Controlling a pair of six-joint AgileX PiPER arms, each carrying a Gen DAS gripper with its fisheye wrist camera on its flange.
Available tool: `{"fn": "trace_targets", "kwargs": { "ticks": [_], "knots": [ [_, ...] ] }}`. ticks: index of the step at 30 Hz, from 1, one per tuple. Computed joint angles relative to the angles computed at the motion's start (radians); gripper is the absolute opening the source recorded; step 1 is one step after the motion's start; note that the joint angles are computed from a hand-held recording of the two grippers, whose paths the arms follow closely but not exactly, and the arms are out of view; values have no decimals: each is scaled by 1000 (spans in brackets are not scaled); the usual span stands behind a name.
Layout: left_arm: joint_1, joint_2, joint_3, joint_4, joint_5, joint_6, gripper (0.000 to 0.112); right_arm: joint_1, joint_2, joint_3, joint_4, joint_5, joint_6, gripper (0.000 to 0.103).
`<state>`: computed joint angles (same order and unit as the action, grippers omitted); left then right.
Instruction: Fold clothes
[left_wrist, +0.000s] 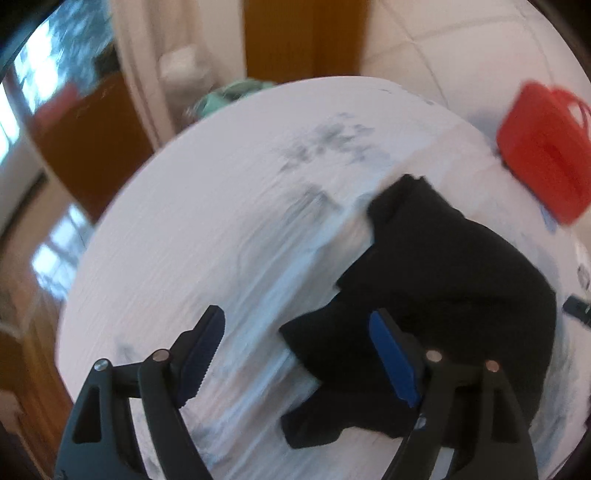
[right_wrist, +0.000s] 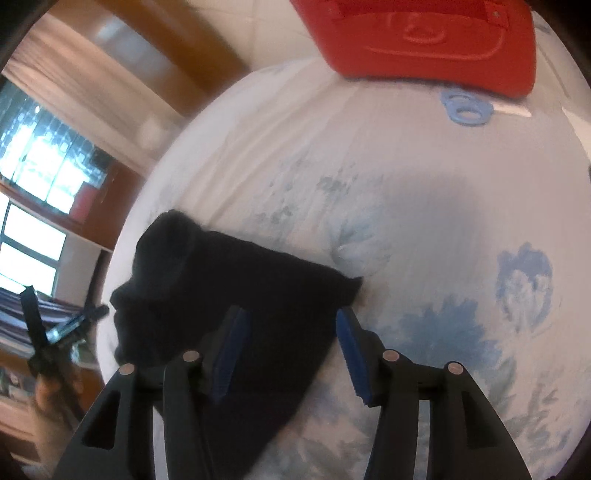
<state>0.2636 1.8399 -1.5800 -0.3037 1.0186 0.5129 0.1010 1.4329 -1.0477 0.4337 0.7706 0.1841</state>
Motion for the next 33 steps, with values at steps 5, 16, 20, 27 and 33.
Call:
{"fn": "trace_targets", "kwargs": {
  "ticks": [5,16,20,27,33],
  "knots": [
    [21,54,-23,-126,72,113,81,50,27,3,-11,-14,45,52],
    [52,-26,108,-34,47,103,7,137,68,35,-35,-51,120,52],
    [96,-80,153,-13,43,105,9,118,77,28,-8,-34,72,52],
    [-124,-470,494,138,-154,-284,90,53,-18,12,-55,56,-143,54],
    [-518,-725,709,383,-190,-884,99,-114,-30,7,103,148,-665,61]
  ]
}}
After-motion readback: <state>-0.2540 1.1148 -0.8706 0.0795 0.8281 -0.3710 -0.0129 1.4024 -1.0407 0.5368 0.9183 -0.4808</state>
